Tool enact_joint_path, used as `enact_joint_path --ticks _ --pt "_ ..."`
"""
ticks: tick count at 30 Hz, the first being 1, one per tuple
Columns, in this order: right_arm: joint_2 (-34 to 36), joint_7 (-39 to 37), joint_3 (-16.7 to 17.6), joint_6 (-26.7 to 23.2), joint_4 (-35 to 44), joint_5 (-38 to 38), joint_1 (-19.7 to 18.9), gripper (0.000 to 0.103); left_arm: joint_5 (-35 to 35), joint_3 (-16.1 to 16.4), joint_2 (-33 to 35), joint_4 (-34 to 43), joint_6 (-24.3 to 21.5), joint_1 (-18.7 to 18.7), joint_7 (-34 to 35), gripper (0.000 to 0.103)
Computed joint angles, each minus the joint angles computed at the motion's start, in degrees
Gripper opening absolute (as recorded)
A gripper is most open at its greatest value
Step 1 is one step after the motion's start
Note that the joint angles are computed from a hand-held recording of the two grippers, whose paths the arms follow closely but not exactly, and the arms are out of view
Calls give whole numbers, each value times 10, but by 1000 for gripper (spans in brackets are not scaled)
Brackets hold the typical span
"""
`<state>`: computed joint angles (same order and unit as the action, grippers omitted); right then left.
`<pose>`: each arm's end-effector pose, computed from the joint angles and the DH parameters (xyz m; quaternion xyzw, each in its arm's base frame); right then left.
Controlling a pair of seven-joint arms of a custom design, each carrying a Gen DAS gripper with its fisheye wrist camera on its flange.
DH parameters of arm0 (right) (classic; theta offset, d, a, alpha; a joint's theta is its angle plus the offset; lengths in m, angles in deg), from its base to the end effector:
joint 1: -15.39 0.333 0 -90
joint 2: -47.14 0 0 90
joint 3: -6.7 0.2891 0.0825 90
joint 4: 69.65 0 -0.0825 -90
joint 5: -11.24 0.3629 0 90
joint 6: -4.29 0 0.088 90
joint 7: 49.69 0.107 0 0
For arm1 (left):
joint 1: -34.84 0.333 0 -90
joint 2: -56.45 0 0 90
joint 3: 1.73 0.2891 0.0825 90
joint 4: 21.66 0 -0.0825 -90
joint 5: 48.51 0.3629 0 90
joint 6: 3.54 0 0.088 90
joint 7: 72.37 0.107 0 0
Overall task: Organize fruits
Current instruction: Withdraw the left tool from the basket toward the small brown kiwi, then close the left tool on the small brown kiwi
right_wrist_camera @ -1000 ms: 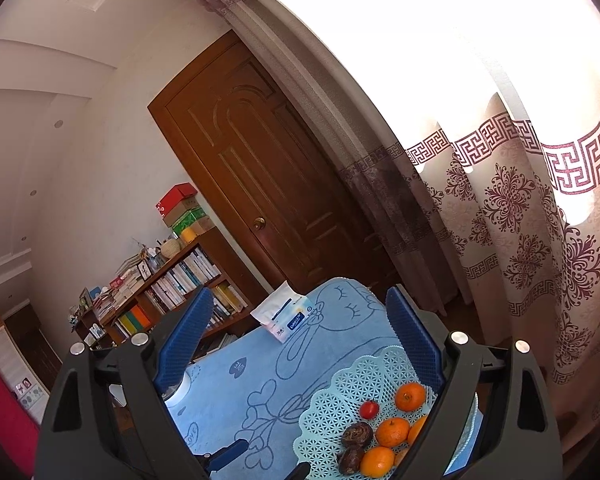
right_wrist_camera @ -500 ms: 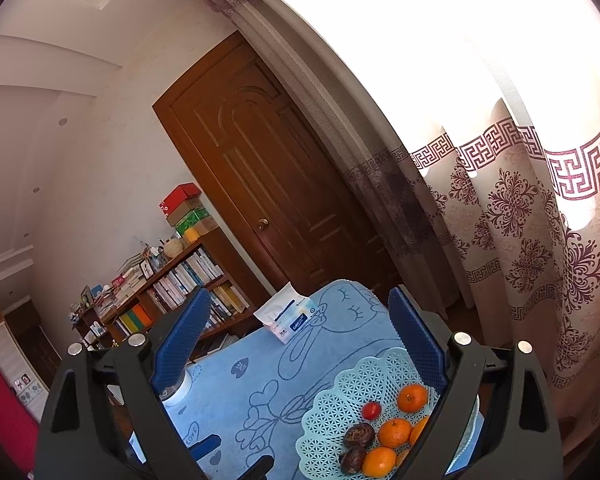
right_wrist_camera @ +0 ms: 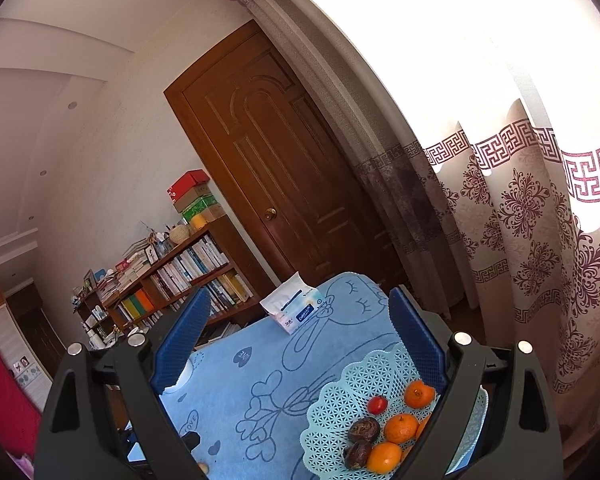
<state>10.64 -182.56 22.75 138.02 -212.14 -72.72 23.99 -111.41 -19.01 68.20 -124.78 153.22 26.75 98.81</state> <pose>0.3665 0.1657 0.5465 -0.1942 0.7343 -0.4431 0.4762 0.5896 -0.2271 0.4848 -0.2673 0.8299 -0.4589 0.1710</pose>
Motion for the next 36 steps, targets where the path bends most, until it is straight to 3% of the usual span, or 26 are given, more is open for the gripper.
enact_joint_path --ticks 13,26,32,36 --pt "39 -24 -16 41 24 -12 3 92 30 18 23 26 11 33 -69 87" --pt "103 -86 -34 98 65 -8 10 92 192 25 84 33 42 36 -224 87" --pt "152 -147 -44 128 99 17 17 92 246 17 105 45 33 46 -264 81" --pt "201 -219 -51 138 133 64 28 92 277 18 117 55 14 47 -289 71"
